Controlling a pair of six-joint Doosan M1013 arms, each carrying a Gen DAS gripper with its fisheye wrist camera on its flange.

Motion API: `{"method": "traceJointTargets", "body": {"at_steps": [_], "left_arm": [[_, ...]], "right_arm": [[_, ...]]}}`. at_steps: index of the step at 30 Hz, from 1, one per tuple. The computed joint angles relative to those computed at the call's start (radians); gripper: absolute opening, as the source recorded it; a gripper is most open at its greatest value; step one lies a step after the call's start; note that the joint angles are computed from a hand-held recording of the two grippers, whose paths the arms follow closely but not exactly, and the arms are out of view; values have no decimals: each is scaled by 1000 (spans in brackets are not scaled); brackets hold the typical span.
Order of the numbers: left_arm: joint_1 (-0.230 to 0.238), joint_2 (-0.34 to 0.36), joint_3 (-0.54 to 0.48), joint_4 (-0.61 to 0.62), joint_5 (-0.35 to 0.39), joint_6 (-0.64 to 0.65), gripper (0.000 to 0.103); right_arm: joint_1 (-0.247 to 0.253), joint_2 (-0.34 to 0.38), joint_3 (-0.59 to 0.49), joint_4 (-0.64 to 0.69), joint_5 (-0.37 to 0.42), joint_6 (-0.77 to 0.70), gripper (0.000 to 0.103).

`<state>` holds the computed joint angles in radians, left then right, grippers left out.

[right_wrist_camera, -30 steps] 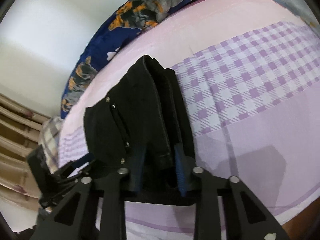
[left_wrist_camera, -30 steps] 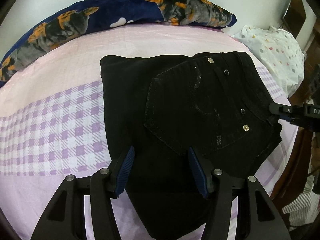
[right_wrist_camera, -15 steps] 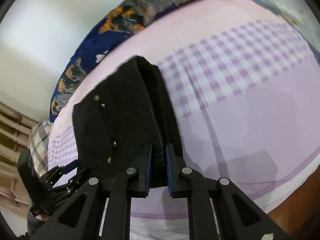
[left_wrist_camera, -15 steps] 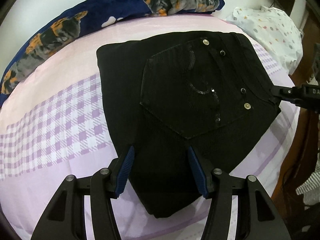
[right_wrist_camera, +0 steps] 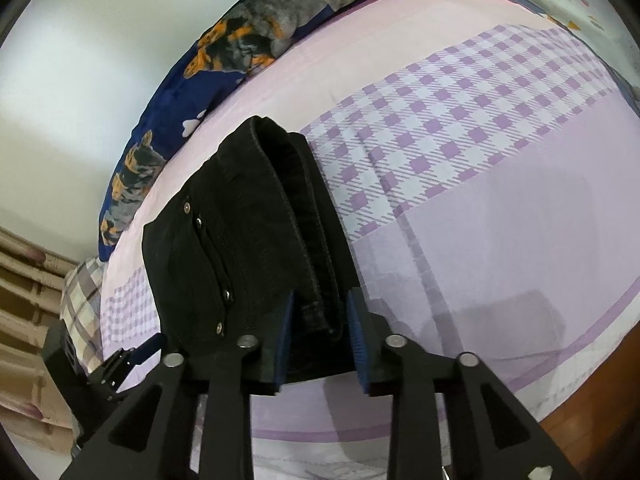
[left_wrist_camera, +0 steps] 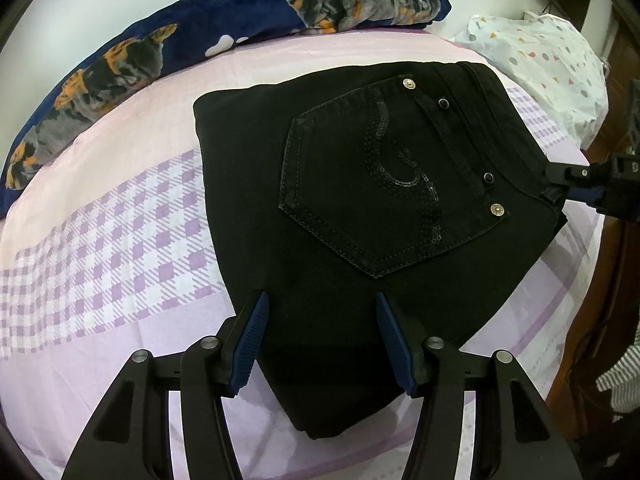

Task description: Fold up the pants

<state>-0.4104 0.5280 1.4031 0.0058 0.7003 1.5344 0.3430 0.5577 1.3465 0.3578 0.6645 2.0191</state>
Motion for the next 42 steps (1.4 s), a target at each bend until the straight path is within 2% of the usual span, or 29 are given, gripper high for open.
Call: {"method": "traceJointTargets", "body": {"at_steps": [5, 7, 9, 13, 16, 18, 20, 24, 28, 34, 39, 42], "left_arm": [[-6, -12, 11, 27, -14, -19, 57], [-4, -18, 15, 22, -25, -13, 57], [3, -31, 28, -8, -48, 6, 57], [30, -51, 41, -117, -95, 72, 63], [51, -54, 36, -166, -104, 81, 64], [73, -52, 30, -246, -101, 108, 64], [94, -41, 14, -288, -80, 84, 64], [115, -23, -6, -321, -42, 25, 64], [134, -7, -17, -408, -3, 47, 64], [160, 20, -42, -570, 61, 98, 64], [173, 36, -55, -624, 98, 110, 64], [183, 50, -65, -669, 128, 132, 64]], "right_arm": [[2, 1, -16, -49, 19, 25, 39], [4, 3, -23, -68, 22, 30, 44], [7, 8, -36, -101, 31, 37, 50], [-1, 22, -59, -84, 48, 4, 51], [-4, 30, -69, -80, 55, -3, 51], [-5, 36, -79, -88, 62, -8, 51], [-4, 41, -87, -98, 68, -1, 54], [-6, 59, -116, -113, 80, 1, 55], [-7, 89, -171, -129, 97, -14, 62], [-31, 127, -212, 10, 122, -121, 62], [-57, 130, -186, 162, 118, -236, 62], [-74, 133, -171, 259, 143, -312, 63]]}}
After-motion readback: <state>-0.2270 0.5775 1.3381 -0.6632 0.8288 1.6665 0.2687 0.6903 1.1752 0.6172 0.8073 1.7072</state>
